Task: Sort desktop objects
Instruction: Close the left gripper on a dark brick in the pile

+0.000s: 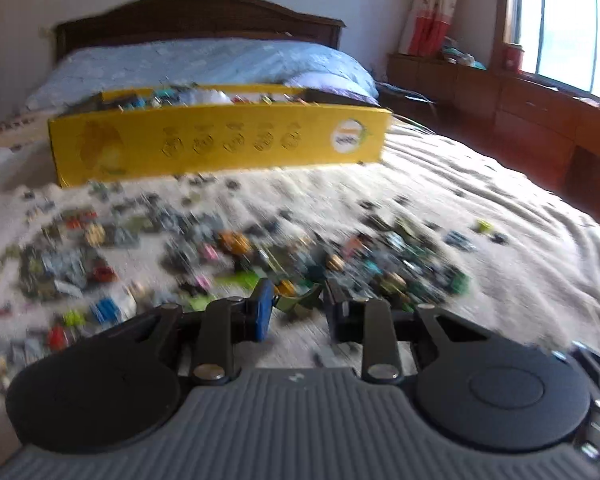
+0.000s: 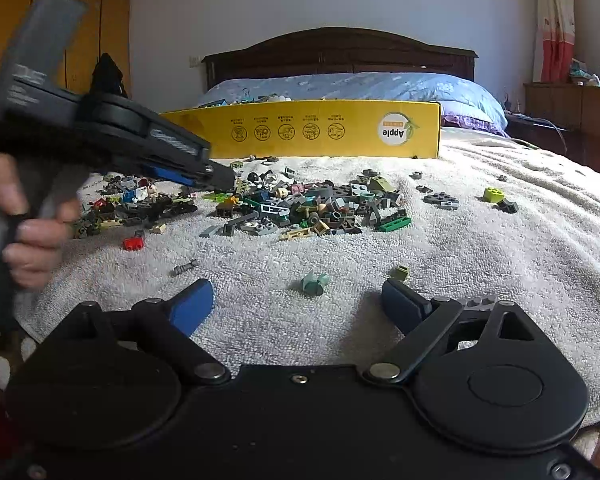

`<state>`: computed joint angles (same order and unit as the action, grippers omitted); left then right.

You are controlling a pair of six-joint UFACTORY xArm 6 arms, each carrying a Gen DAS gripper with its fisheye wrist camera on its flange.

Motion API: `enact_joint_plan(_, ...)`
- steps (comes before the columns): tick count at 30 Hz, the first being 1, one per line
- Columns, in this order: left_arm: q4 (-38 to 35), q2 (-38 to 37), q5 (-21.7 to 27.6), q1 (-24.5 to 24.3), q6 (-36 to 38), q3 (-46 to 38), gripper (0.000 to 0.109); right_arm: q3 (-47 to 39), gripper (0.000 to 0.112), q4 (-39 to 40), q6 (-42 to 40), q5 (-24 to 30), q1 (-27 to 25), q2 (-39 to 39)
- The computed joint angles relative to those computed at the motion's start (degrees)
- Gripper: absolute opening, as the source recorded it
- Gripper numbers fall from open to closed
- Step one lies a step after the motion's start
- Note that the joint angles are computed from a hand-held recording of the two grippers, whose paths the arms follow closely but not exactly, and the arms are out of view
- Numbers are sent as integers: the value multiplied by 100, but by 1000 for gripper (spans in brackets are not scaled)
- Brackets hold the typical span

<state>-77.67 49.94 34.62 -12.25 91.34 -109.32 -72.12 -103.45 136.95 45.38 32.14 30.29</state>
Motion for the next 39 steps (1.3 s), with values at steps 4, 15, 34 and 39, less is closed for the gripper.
enact_joint_plan(4, 17, -350, 198, 71, 256, 617, 31, -10, 93, 28, 30, -3, -1, 2)
enact_joint_plan(15, -41, -370, 140, 114, 462, 803, 37, -64, 94, 106, -28, 95, 37, 63)
enact_joint_plan(34, -692, -370, -14, 8, 912, 937, 47, -176, 103, 126, 8, 316, 126, 227)
enact_joint_plan(39, -841, -377, -46, 40, 1022, 947, 32, -285, 103, 111, 33, 487, 182, 381)
